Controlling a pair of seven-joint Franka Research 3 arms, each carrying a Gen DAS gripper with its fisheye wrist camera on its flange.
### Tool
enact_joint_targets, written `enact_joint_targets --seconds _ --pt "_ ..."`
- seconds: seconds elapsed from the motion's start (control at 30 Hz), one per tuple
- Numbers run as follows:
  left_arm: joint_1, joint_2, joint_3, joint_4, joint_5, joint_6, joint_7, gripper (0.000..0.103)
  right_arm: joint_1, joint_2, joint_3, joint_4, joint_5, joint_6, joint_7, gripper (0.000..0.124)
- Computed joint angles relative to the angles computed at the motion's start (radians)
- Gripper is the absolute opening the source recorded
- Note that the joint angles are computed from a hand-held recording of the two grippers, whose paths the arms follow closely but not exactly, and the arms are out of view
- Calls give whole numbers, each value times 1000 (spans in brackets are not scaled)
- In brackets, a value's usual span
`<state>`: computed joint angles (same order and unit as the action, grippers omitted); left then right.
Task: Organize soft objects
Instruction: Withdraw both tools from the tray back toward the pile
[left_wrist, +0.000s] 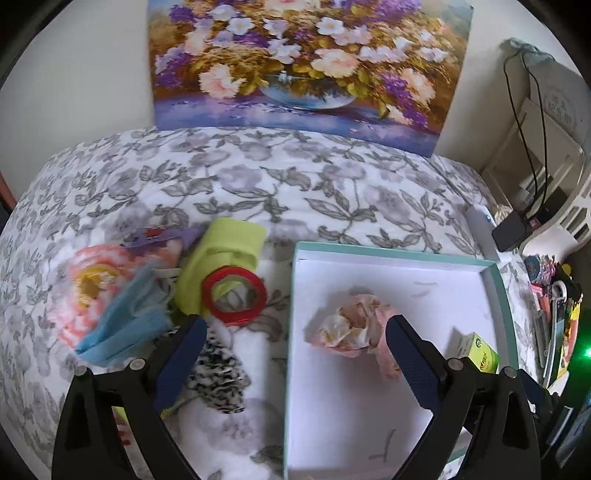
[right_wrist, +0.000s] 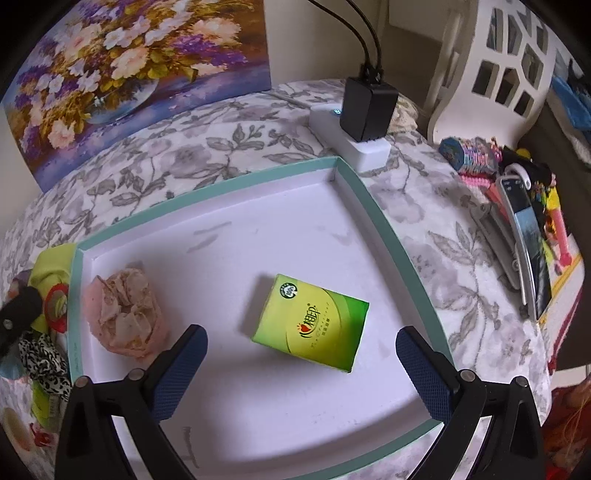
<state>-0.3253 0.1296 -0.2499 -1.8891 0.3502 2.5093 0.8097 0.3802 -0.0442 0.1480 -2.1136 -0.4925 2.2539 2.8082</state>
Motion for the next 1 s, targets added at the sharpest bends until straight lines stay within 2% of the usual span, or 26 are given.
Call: enact_joint_targets --seconds 0.17,0.33,0.53,0.83,1.0 --pt "11 -49 15 -21 48 -45 -43 98 5 -2 4 0 -9 19 2 103" --pt "42 -116 28 -50 132 -117 -129 98 17 0 15 24 -57 -15 21 103" --pt "93 -202 33 -106 199 -169 -178 98 29 -25 30 26 -80 53 57 103" --pt "181 -340 54 -239 166 -136 -232 98 75 36 50 108 -125 188 61 103" --pt "221 -381 67 -301 132 -95 -268 98 130 130 37 196 -98 244 -40 103"
